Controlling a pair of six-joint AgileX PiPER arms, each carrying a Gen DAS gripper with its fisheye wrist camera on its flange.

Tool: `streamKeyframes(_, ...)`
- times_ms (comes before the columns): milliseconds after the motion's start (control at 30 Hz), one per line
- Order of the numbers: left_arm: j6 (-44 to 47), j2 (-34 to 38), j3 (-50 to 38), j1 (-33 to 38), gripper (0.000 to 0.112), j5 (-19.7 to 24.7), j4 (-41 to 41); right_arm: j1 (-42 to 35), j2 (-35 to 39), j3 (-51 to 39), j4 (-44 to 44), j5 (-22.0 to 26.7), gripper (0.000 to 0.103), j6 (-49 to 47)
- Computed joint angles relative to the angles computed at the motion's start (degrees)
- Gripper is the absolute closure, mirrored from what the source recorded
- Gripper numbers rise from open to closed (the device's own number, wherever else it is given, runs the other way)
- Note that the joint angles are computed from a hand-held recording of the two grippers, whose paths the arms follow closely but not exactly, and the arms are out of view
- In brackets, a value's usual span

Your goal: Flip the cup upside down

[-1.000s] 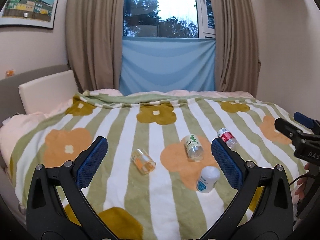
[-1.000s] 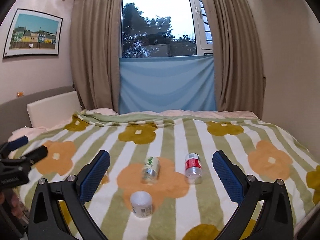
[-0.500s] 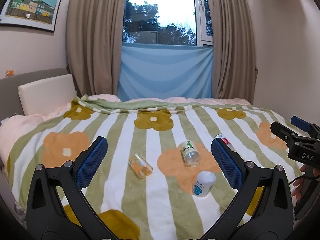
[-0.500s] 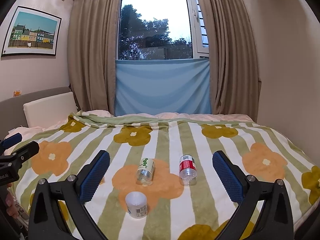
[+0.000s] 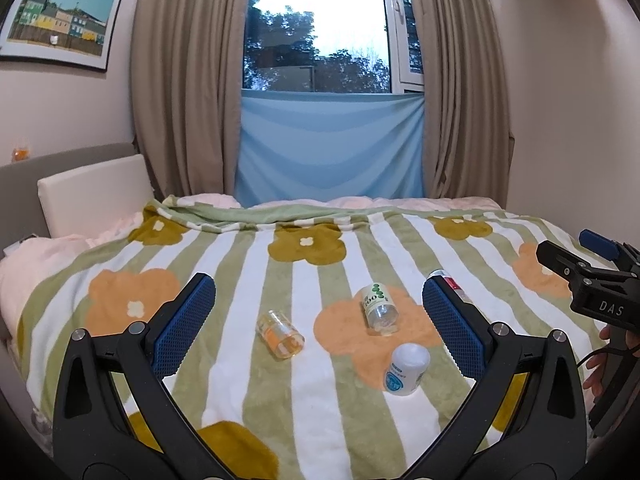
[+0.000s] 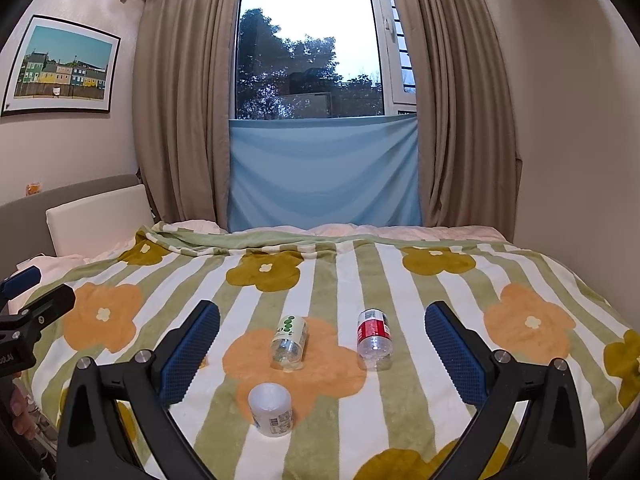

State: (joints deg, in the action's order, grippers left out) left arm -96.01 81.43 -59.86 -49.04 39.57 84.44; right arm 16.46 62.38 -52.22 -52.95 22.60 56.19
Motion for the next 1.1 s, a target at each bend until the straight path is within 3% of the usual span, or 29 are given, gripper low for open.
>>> streamKeyframes(1100, 0.79, 1.40, -1.52, -1.91, 0.009, 3.22, 1.94, -0.69, -0.80, -1.03, 1.40, 0.37, 0.000, -1.89)
